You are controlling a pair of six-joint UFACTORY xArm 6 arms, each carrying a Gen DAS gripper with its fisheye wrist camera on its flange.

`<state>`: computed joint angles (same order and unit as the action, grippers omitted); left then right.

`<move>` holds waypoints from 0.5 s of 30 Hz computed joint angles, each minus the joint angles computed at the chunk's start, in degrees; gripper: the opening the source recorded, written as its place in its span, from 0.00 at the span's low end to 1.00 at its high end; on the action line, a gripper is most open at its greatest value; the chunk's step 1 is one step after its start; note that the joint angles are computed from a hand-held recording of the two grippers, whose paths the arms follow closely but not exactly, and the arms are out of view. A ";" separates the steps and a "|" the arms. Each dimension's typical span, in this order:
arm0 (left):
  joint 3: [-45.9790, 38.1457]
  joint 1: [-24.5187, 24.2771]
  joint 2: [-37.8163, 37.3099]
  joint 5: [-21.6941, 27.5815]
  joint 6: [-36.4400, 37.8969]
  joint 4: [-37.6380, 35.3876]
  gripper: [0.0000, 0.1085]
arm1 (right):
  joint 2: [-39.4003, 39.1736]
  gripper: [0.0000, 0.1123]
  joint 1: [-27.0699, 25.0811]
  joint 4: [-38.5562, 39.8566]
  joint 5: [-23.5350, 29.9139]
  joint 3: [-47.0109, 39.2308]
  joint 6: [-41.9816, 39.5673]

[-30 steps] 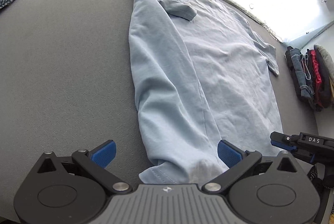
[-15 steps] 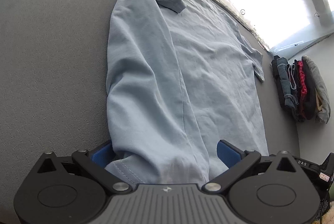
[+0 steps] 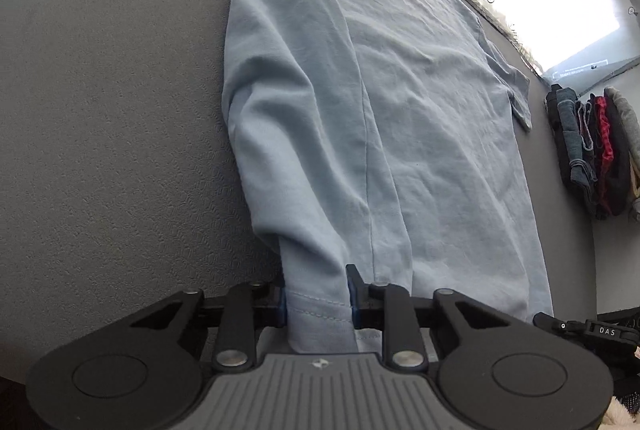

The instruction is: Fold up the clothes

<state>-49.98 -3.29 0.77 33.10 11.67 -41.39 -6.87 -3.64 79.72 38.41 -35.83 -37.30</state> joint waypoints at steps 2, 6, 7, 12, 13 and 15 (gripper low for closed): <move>-1.83 2.82 -0.07 3.82 0.05 -6.70 0.12 | 1.15 0.02 -1.73 9.37 3.41 -1.52 -3.62; -7.98 4.97 0.84 3.33 3.39 -18.98 0.10 | 7.39 0.02 -3.57 28.47 8.32 -9.02 -8.51; -11.50 5.02 2.85 2.21 2.69 -20.44 0.11 | 10.05 0.02 -3.09 31.07 7.58 -12.61 -8.82; -32.68 4.18 17.84 -7.42 -23.02 -8.53 0.43 | 24.43 0.07 1.72 30.73 -6.90 -34.69 -2.09; -34.89 4.35 19.27 -7.12 -27.71 -2.54 0.45 | 26.23 0.10 2.59 24.73 -9.57 -37.75 2.22; -38.42 4.51 21.03 -6.18 -32.04 9.07 0.45 | 27.96 0.17 4.27 15.06 -13.67 -41.08 6.04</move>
<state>-88.41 1.22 21.80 26.92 -20.38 -32.33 21.08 0.64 94.77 24.74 -76.91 -31.26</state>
